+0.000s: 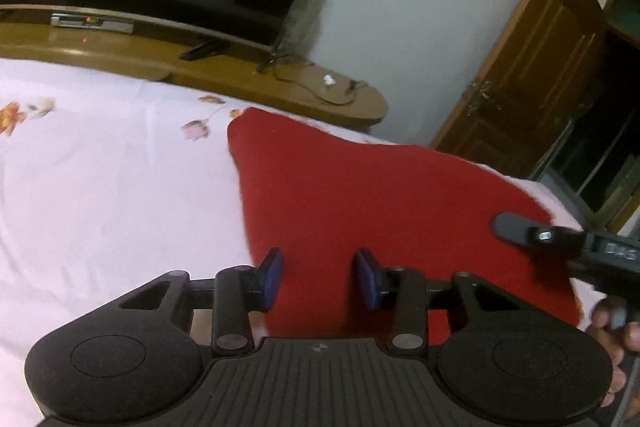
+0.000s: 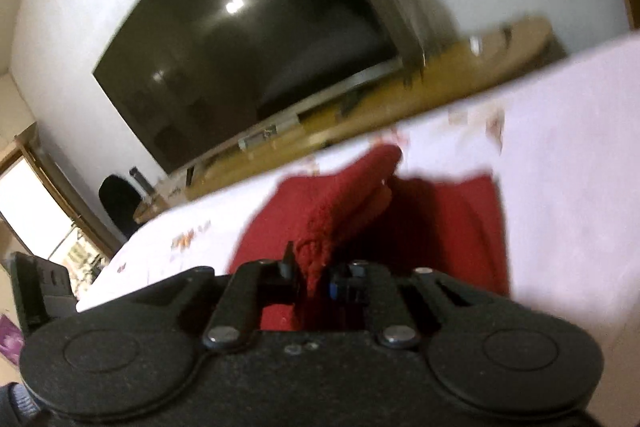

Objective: Fold small clothes

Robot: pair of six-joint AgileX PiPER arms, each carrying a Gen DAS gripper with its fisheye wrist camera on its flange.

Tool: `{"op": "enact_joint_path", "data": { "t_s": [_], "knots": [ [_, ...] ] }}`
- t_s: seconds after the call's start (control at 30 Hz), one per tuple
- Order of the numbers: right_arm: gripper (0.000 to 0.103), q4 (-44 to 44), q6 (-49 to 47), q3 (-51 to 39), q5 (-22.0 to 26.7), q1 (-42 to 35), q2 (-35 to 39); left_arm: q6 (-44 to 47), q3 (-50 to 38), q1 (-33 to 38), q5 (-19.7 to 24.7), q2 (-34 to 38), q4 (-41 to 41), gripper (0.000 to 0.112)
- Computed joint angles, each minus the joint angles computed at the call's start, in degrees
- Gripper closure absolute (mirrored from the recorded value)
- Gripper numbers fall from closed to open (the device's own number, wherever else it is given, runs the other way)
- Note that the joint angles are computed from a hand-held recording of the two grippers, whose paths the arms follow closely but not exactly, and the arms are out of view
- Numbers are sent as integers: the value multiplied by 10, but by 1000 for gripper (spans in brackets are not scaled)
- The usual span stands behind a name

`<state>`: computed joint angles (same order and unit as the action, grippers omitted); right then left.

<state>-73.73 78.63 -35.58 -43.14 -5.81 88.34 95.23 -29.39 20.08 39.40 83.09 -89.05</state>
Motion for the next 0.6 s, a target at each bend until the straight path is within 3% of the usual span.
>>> {"op": "enact_joint_path", "data": {
  "t_s": [0.13,0.27,0.43,0.6],
  "knots": [
    [90,-36,3,30,-10,-57,-42,-31,-13,-46,-35,18,15,72],
    [88,-49,17,7,23,-72,82,-28,-17,-72,-74,35,4,60],
    [72,-11,-5,25,-70,-132,97,-62,-34,-21,-13,43,45,60],
    [70,-36,38,-49,-105,-151,147,-29,-61,-23,-8,76,-13,60]
  ]
}}
